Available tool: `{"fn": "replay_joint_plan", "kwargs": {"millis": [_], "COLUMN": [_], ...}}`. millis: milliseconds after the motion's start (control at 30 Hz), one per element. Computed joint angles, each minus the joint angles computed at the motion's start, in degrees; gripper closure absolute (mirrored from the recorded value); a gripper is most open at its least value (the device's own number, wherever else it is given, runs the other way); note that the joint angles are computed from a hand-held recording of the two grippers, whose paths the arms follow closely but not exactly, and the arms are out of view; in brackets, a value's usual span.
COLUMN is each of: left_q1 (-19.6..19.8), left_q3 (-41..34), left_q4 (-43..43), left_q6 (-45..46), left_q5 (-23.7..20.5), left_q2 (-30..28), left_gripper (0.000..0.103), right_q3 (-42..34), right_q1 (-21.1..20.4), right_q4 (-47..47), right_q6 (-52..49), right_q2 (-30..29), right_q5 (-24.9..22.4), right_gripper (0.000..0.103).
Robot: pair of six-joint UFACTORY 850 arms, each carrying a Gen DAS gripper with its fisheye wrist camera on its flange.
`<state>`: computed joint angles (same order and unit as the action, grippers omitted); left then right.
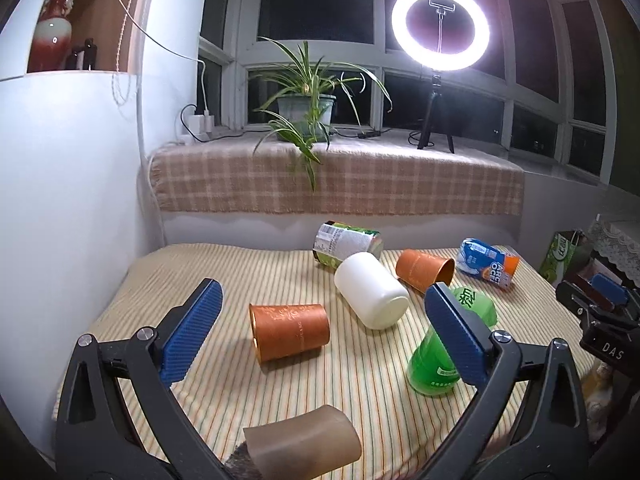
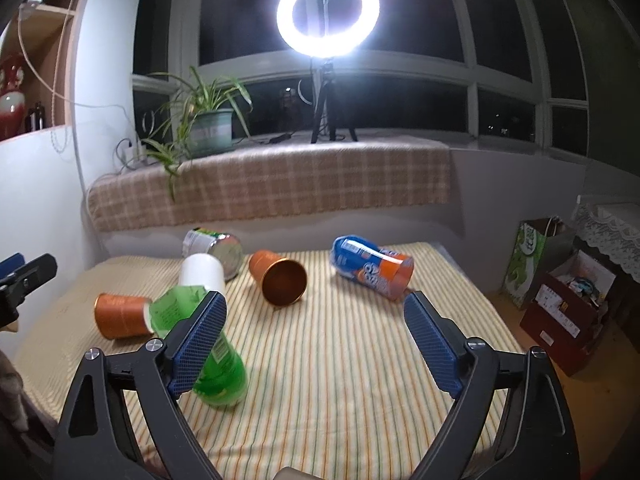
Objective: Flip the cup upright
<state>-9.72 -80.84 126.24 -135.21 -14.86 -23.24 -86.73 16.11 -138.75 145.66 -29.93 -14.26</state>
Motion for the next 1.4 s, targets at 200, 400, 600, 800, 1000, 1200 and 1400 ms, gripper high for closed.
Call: {"fn": "replay_joint_plan", "kwargs": {"millis": [200, 400, 600, 800, 1000, 1200, 1400], "left_q1": [-0.2, -0.1, 0.0, 0.0, 0.0, 0.0, -0.1], "left_q3": [0.7, 0.9, 0.9, 0.9, 1.0, 0.9, 0.9], "left_q4": [1.2, 1.6, 1.8, 1.9, 1.8, 1.7, 1.6], "left_q6": [-1.4, -2.2, -2.8, -2.8, -2.9, -2.7, -2.6], "left_q5": [-0.8, -0.9, -1.2, -0.9, -1.2, -1.1, -1.2], "left_q2": [0.5, 0.9, 1.0, 1.0, 1.0, 1.0, 1.0], "left_gripper": [0.000, 0.000, 0.000, 0.000, 0.000, 0.000, 0.000], "right_q3": [-0.1, -0.6, -1.0, -1.9, -2.0, -2.4, -2.9], "right_q1": [-0.1, -0.2, -0.3, -0.6, -0.7, -0.7, -0.7], "right_q4": [0.5, 2.5, 3.4, 4.3, 6.1, 7.6, 9.8], "right_q6": [0.1, -1.1, -1.9, -2.3, -3.4, -5.2, -7.6], "right_q2": [-0.1, -0.4, -0.7, -1.3, -1.5, -1.7, -2.1], "right_q5": [0.3, 0.9, 1.6, 3.4, 3.8, 4.2, 4.9], "right_gripper": [0.013, 0.012, 0.012, 0.012, 0.012, 0.012, 0.012]}}
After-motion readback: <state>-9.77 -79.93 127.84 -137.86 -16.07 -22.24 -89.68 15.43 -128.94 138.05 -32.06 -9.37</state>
